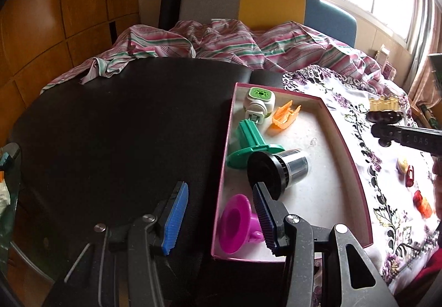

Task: Organize rigid objects
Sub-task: 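Lower the brown peg brush into the tray and open the right gripper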

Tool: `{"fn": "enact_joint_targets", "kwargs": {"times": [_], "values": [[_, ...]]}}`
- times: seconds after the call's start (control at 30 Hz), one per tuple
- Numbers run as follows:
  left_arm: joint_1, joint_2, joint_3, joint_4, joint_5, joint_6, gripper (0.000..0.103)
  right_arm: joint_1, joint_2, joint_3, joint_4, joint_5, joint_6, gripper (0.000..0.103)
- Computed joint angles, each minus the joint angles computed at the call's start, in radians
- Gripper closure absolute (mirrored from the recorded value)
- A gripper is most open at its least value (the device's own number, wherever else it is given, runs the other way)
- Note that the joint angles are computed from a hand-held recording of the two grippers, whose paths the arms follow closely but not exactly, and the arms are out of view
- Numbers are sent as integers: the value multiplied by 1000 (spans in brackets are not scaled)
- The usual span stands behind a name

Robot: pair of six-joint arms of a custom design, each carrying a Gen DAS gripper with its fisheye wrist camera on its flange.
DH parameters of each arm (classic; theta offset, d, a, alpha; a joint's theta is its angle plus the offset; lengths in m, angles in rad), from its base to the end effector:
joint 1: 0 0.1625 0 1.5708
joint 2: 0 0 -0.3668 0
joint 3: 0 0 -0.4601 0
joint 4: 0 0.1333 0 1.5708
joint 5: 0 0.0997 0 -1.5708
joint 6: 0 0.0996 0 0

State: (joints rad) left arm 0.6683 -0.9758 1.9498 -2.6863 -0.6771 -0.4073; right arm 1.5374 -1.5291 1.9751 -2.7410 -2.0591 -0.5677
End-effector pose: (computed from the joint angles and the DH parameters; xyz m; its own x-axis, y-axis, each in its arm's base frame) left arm -0.3180 -0.5198 0.0380 -0.7435 0.1460 -0.6526 0.5255 0.7311 -0.4351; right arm 0.0677 -0.5659 0.3307 -0.7489 -0.1157 0.6525 -0.4479 0.8141 -0.3697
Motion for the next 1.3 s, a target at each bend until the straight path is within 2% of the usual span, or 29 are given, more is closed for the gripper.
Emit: {"fn": "enact_joint_targets", "kwargs": {"times": [0.13,0.3,0.4,0.53,0.73,0.8,1.07,1.3], "values": [[7,-8,7,-10,3,0,53,28,45,-9,24,4,9,91],[18,-17,13,-7,-5,-10,53,54,115,-42,63,-30,31,91],[23,-21,17,-10,-8,-9,53,60,171,-79,94,-53,64,91],[30,-28,21,-11,-13,-19,53,63,235,-125,135,-42,105,91],[37,-36,25,0,-10,-31,53,68,309,-166,151,-48,120,88],[38,-37,27,0,-8,-33,53,66,310,-164,146,-41,124,87],[32,-38,30,-5,5,-34,53,56,261,-125,125,-4,133,75],[25,-44,35,3,9,-35,53,65,212,-84,83,21,95,66]]}}
